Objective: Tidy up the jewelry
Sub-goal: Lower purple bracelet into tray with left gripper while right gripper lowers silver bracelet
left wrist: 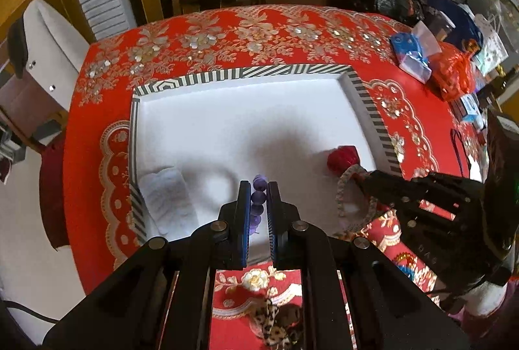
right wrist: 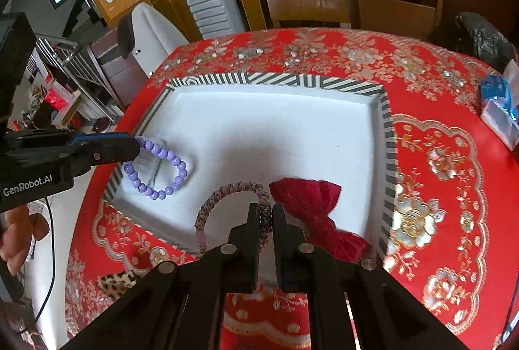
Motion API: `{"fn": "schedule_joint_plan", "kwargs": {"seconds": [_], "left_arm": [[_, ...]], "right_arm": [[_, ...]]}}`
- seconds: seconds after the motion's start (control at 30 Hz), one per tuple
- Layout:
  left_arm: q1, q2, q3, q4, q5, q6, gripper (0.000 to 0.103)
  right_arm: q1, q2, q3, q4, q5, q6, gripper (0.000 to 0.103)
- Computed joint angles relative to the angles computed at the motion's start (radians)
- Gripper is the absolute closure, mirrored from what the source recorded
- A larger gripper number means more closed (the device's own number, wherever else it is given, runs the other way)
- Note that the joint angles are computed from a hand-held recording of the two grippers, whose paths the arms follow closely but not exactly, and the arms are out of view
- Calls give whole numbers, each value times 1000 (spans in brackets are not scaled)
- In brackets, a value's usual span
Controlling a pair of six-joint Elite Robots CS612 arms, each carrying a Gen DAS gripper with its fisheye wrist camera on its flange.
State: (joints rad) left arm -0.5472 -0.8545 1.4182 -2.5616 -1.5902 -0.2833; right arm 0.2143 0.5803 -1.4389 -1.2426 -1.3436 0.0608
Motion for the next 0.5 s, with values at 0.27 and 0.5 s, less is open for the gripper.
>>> {"fn": "schedule_joint_plan", "kwargs": {"seconds": [0.27, 0.5], "left_arm": [[18, 39, -21, 43, -24, -80, 95], [27, 47, -9, 57, -11, -115, 95]], "right_arm": [[7, -4, 50, 5, -1, -17, 96], [6, -8, 79, 24, 10, -9, 94]]}}
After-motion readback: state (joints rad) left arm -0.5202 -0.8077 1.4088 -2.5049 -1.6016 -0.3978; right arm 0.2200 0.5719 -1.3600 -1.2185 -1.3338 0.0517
